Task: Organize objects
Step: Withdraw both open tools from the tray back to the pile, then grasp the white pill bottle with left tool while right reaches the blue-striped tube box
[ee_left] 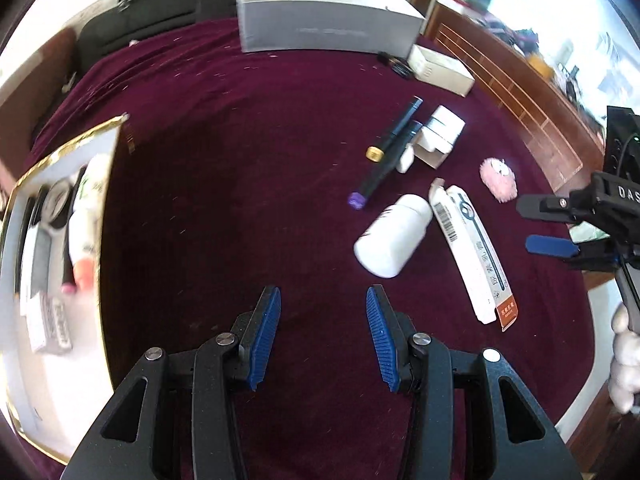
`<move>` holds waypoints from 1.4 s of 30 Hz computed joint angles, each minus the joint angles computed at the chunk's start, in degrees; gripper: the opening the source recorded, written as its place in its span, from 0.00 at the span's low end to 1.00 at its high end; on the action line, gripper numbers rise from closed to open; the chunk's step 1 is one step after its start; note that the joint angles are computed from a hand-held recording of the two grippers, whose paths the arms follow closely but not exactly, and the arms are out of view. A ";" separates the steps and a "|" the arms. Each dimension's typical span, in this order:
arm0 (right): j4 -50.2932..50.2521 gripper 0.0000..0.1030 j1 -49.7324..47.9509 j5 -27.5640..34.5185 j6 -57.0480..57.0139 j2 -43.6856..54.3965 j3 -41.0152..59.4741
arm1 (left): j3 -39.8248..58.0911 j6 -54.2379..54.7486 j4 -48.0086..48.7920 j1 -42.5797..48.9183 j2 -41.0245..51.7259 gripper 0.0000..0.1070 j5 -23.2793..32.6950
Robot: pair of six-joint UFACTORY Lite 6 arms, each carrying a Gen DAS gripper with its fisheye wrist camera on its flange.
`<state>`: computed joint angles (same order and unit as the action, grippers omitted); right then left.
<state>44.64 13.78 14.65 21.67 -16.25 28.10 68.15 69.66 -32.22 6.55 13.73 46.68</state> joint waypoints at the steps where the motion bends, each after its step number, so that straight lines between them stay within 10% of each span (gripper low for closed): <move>1: 0.91 0.73 0.32 -0.47 -0.12 -0.39 -0.85 | -0.79 -0.19 0.13 -1.14 -0.54 0.36 -0.95; 18: 7.27 0.73 4.02 -3.23 -2.00 -2.26 -6.51 | -3.40 -2.29 2.36 -11.39 2.34 0.36 -9.99; 42: 26.43 0.74 1.55 -2.02 -22.96 -4.47 -11.05 | -1.87 0.84 -2.81 -11.82 4.64 0.28 -4.67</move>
